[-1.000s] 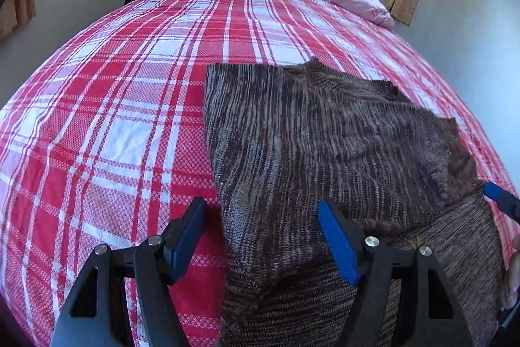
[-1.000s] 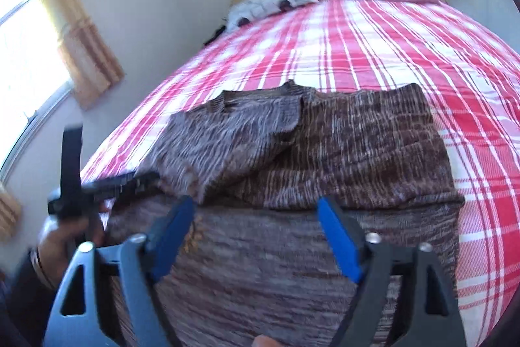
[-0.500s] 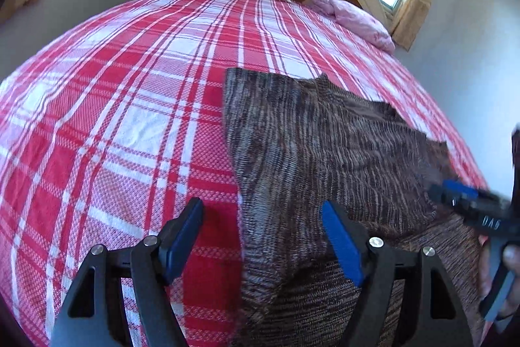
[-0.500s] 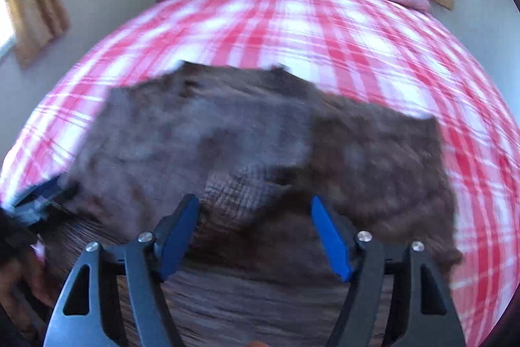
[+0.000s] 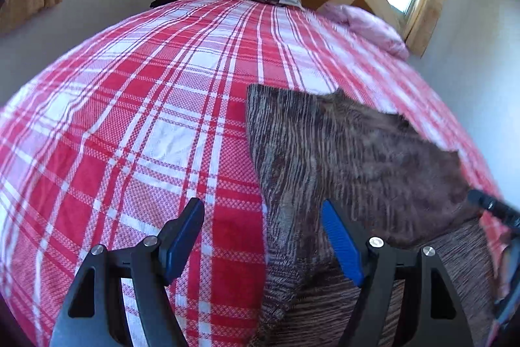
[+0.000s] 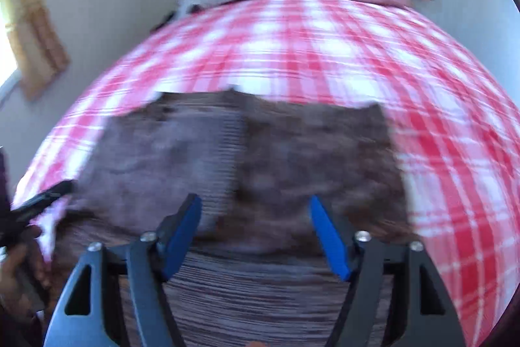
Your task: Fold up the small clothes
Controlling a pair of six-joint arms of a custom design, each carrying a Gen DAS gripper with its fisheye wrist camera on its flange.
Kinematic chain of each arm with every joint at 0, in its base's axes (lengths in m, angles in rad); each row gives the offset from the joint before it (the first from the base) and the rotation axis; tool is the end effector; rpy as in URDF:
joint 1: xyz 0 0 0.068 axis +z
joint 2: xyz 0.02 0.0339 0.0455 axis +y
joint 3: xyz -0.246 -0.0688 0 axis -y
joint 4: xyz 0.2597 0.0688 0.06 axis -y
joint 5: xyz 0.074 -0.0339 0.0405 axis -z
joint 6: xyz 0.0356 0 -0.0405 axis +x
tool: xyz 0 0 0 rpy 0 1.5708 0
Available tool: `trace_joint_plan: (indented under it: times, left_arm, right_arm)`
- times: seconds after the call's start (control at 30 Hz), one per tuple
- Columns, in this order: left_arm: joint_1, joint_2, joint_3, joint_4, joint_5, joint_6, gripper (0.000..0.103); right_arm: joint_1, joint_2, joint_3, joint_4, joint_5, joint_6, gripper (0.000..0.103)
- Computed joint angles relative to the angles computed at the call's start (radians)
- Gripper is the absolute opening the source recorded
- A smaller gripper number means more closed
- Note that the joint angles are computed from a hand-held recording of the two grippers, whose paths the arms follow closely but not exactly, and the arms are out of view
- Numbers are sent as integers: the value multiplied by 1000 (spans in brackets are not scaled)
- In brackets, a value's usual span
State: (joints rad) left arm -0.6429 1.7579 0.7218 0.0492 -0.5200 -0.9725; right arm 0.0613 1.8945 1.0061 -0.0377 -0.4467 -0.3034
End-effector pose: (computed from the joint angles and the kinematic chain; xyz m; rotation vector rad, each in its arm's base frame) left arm 0.2568 -0.1702 0.0748 -0.5768 2.3110 -0.0791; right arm 0.3707 0.0382 0.0982 -0.6186 2.3435 0.4475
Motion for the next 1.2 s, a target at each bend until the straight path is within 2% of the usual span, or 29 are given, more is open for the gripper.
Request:
trace_joint_plan:
  times: [0.07, 0.13, 0.23, 0.37, 0.43, 0.5, 0.53, 0.63, 0.73, 0.83, 0.87, 0.93, 1.0, 1.1, 1.2]
  left_arm:
    - [0, 36, 46, -78, 17, 7, 75]
    - [-6, 50, 60, -101, 18, 19, 75]
    - [-14, 44, 43, -92, 17, 23, 75]
    - [-12, 8, 12, -72, 19, 15, 75]
    - [-8, -28, 3, -71, -8, -1, 75]
    - [15, -52, 22, -82, -4, 32, 75]
    - [26, -52, 36, -85, 0, 49, 75]
    - [88, 14, 158, -142, -5, 142, 75]
    - [137, 115, 285, -193, 30, 217, 75]
    - [161, 266, 453, -337, -43, 246, 76]
    - [173, 294, 459, -338, -51, 252, 76]
    - [191, 261, 372, -239, -43, 247, 89]
    - [213, 226, 307, -179, -13, 232, 90]
    - [238, 177, 236, -121, 41, 221, 90]
    - [193, 84, 173, -149, -27, 170, 90]
  right_arm:
    - [36, 20, 2, 5, 56, -8, 55]
    - [51, 80, 27, -3, 128, -17, 46]
    - [15, 98, -4, 38, 106, -55, 46]
    - [1, 80, 4, 6, 101, -67, 47]
    - [3, 37, -33, 47, 97, -56, 51]
    - [15, 2, -52, 68, 79, -38, 54]
    - [27, 3, -41, 69, 82, -35, 59]
    - [67, 23, 11, 68, 118, -9, 61]
    - [72, 70, 72, 55, 103, 13, 63]
    - [77, 125, 133, 35, 72, 14, 64]
    - [82, 142, 152, 26, 79, 12, 64]
    - [100, 193, 197, 22, 154, 0, 64]
    - [105, 266, 279, -35, 211, -5, 64]
    - [84, 269, 275, -22, 169, 12, 67]
    - [69, 199, 188, 12, 144, 14, 67]
